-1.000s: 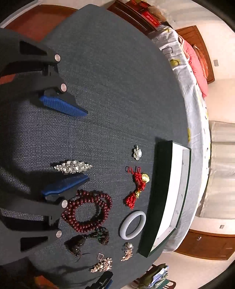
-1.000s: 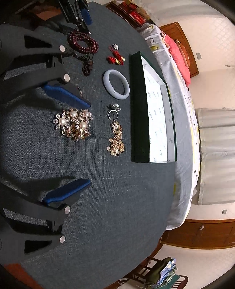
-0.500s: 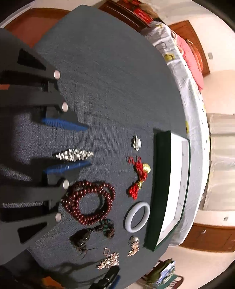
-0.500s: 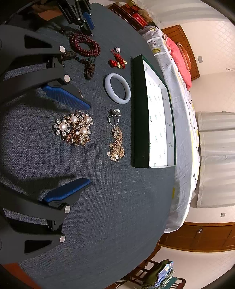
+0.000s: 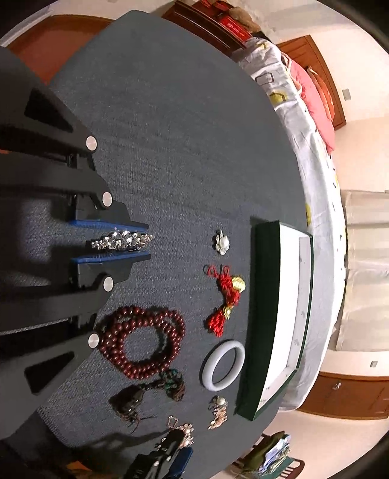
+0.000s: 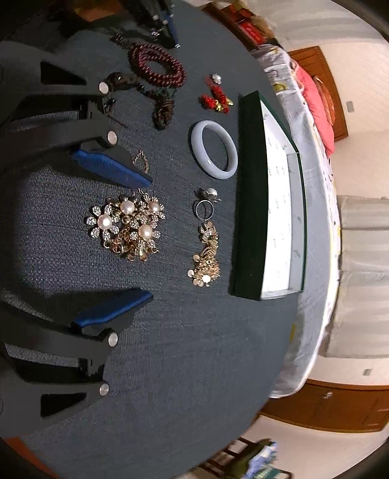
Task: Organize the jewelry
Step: 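Carry both brooches into the green box and open both tools to release them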
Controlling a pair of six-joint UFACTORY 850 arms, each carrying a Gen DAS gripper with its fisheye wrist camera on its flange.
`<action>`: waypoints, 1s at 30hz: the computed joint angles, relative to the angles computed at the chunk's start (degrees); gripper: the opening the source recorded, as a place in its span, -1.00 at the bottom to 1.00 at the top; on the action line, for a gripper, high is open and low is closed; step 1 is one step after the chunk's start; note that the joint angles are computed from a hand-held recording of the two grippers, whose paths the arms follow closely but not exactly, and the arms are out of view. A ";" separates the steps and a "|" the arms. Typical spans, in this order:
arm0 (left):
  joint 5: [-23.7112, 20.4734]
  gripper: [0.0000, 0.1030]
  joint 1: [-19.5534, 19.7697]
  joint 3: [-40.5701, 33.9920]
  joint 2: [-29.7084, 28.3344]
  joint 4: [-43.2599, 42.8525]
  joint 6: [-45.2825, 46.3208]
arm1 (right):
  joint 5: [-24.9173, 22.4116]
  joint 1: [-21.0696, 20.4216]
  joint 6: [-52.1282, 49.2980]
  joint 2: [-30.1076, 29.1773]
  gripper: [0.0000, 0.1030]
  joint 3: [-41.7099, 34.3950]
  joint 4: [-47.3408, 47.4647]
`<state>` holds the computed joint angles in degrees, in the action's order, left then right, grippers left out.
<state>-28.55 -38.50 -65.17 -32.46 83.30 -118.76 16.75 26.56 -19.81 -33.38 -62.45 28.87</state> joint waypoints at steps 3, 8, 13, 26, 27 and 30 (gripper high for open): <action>-0.03 -0.73 0.40 -0.15 0.04 -0.29 -0.36 | 0.54 0.00 2.55 0.22 -0.18 0.47 -3.41; -1.23 -0.73 0.28 -0.27 0.32 1.34 -1.69 | 1.23 -0.01 5.68 0.52 -0.22 1.18 -6.91; -1.92 -0.73 0.33 -0.32 0.71 2.18 -2.57 | 1.43 -0.20 7.40 0.86 -0.27 1.43 -8.70; -2.87 -0.73 0.50 -1.44 1.05 3.13 -2.61 | 3.89 -0.55 10.35 3.08 -0.28 2.54 -10.68; -2.93 -0.73 0.57 -1.68 1.09 3.35 -2.58 | 4.08 -0.65 10.75 3.35 -0.29 2.58 -11.04; -2.77 -0.73 0.81 -2.44 1.06 3.85 -2.54 | 4.51 -0.96 13.16 4.10 -0.32 2.48 -13.05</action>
<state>-31.32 -37.69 -67.61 -31.40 87.15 -121.30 21.26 25.59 -6.65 -29.28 -59.97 15.81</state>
